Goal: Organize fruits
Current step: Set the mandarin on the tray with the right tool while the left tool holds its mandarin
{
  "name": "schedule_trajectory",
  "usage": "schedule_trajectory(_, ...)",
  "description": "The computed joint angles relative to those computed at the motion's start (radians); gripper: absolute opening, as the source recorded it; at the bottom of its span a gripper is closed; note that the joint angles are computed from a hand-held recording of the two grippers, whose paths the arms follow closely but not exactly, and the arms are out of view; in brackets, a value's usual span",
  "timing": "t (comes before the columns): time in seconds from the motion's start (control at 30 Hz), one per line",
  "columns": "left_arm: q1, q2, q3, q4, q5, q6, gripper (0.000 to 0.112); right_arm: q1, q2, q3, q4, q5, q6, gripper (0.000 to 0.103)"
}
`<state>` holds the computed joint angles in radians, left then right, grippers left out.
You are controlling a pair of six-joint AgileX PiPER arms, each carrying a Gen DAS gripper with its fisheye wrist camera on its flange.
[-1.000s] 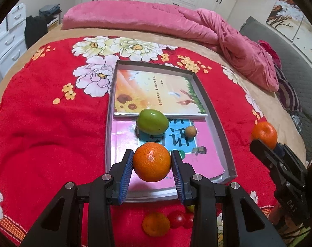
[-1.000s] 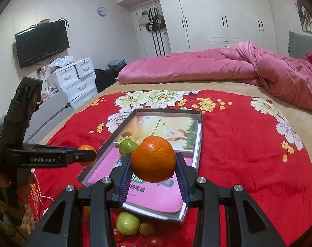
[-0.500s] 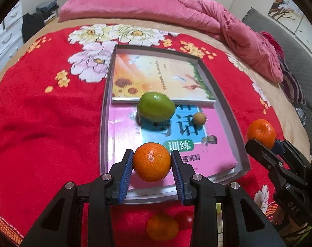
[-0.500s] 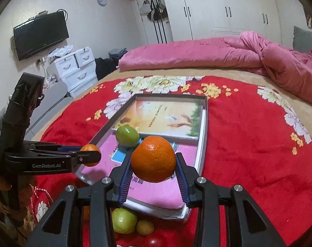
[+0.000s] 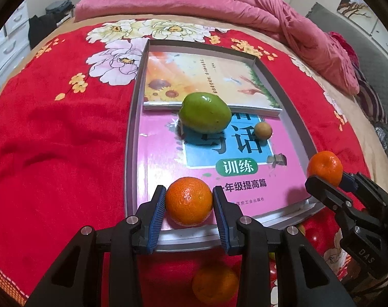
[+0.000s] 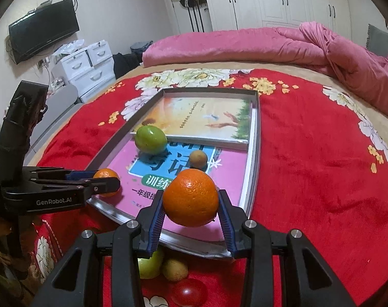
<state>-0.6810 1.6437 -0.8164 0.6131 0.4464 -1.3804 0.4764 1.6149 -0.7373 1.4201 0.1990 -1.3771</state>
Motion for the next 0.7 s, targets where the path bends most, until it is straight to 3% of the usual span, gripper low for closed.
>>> schedule_trajectory(0.2, -0.008, 0.002, 0.002, 0.021, 0.006, -0.019, 0.038, 0.000, 0.008, -0.001, -0.010, -0.001, 0.005, 0.041)
schedule_trajectory(0.7, -0.009, -0.006, 0.014, 0.027, -0.002, -0.032, 0.038, 0.024, 0.062, -0.042, -0.380, -0.027, 0.375, 0.041)
